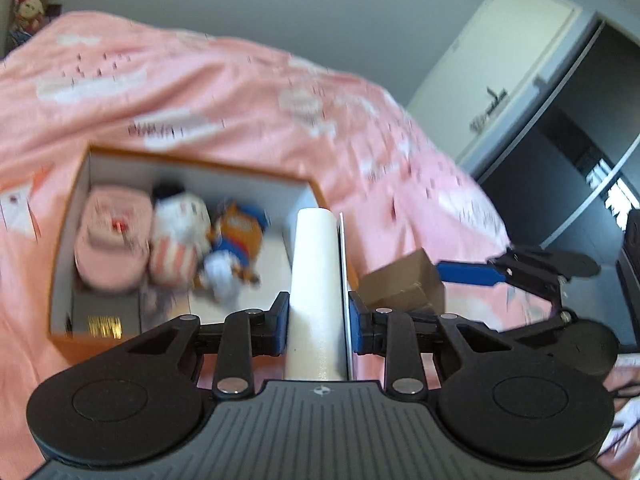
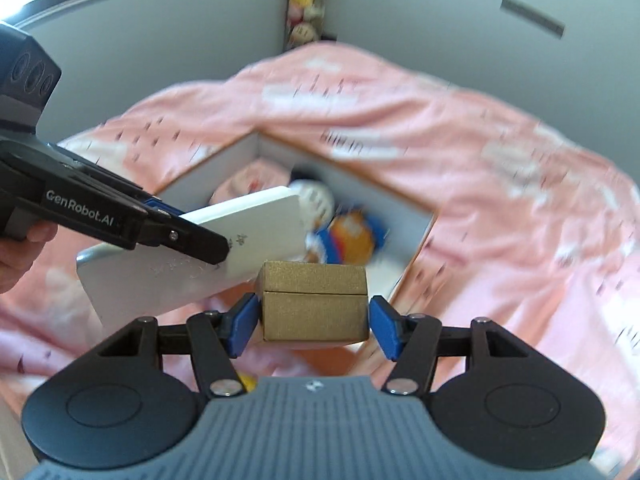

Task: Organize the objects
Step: 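Carry the white box with the left gripper while the right gripper carries the tan box, then lower the white box into the orange box while the right gripper holds the tan box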

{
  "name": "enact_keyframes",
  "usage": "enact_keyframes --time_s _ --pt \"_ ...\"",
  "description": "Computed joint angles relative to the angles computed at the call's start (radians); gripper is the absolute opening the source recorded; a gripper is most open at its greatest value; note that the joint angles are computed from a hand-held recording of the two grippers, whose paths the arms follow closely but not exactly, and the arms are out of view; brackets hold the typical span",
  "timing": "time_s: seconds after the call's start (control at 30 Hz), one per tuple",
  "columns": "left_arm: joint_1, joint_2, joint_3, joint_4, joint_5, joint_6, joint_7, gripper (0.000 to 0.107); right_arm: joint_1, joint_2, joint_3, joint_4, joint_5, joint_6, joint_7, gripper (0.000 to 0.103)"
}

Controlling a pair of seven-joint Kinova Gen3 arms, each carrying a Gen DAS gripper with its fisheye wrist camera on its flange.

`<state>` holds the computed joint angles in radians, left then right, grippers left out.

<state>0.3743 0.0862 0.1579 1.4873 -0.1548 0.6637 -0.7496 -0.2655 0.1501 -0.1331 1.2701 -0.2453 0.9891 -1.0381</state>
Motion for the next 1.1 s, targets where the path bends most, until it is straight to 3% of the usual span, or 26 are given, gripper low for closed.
enact_keyframes --time_s 0.13,0.3,0.47,0.73,1.0,1.1 --pt "-0.051 0.031 -0.030 0.004 0.079 -0.082 0.024 0.033 -0.015 0.036 0.009 -0.052 0.045 -0.044 -0.038 0.062" --pt "-0.123 0.114 -0.029 -0.001 0.248 -0.161 -0.012 0.032 -0.005 0.120 0.020 -0.137 0.051 -0.054 -0.112 0.062" --pt "-0.177 0.227 0.013 -0.065 0.399 -0.150 -0.105 0.032 -0.008 0.181 0.037 -0.185 0.097 -0.081 -0.206 0.062" --pt "-0.182 0.383 0.007 -0.180 0.483 -0.069 -0.066 0.032 0.002 0.240 0.025 -0.218 0.120 -0.087 -0.208 0.062" --pt "-0.238 0.438 0.051 -0.179 0.609 -0.079 -0.057 0.033 0.007 0.273 0.017 -0.229 0.128 -0.111 -0.185 0.062" --pt "-0.226 0.459 0.038 -0.226 0.595 -0.013 -0.042 0.033 0.005 0.274 0.016 -0.225 0.132 -0.119 -0.171 0.062"
